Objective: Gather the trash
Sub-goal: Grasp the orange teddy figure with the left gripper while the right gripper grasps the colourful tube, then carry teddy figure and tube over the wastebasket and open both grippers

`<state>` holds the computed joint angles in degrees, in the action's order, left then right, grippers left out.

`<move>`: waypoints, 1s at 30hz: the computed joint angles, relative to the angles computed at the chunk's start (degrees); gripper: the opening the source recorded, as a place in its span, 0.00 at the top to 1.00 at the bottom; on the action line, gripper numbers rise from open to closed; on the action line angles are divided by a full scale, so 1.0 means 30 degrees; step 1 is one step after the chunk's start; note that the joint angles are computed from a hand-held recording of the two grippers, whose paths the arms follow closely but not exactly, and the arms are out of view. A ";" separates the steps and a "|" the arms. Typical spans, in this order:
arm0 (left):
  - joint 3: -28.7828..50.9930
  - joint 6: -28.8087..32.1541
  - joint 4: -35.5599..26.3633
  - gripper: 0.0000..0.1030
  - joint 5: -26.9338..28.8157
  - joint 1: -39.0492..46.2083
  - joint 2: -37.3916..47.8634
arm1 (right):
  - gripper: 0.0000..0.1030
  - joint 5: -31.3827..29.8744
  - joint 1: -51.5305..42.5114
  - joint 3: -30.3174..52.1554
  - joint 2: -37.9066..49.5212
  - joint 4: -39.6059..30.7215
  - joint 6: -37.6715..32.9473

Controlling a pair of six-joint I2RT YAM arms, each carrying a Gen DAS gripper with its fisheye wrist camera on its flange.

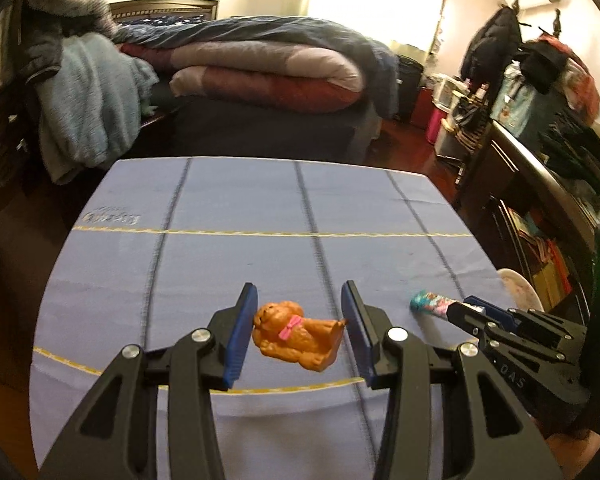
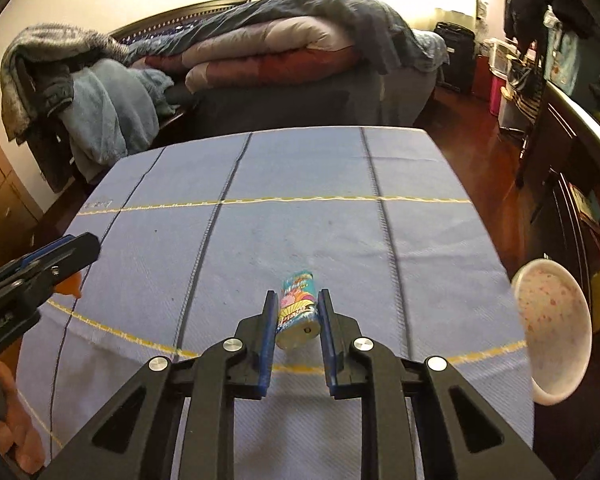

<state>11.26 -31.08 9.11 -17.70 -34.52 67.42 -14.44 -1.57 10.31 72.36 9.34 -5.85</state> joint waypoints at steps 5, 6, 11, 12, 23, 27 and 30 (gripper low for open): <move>0.0999 -0.0682 -0.0226 0.57 -0.0829 -0.1808 0.1050 | 0.89 -0.2032 -0.2857 0.0014 -0.2239 -0.2534 -0.1780; 0.1206 -0.0706 -0.0256 0.57 -0.0902 -0.2016 0.1234 | 0.89 -0.2484 -0.3454 0.0087 -0.2690 -0.3162 -0.2208; 0.2147 -0.0912 -0.0347 0.57 -0.1304 -0.3096 0.2047 | 0.89 -0.4373 -0.6076 0.0379 -0.4134 -0.5397 -0.3991; 0.2353 -0.0955 -0.0373 0.57 -0.1395 -0.3358 0.2231 | 0.89 -0.4807 -0.6730 0.0481 -0.4278 -0.5835 -0.4461; 0.5700 -0.0860 -0.0496 0.57 -0.2158 -0.5894 0.5397 | 0.89 -0.8493 -1.4223 0.2518 -0.1779 -0.8433 -0.9947; 0.7909 -0.0218 -0.0475 0.57 -0.2168 -0.6795 0.7367 | 0.89 -0.9158 -1.6522 0.3879 0.0417 -0.8445 -1.1206; 0.9837 0.0391 -0.0374 0.57 -0.1842 -0.7324 0.9148 | 0.89 -0.9370 -1.7942 0.5183 0.2377 -0.8125 -1.1668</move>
<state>40.77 -29.91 7.99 -23.23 -56.49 94.86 -42.55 -55.39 25.86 79.50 -15.04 -40.86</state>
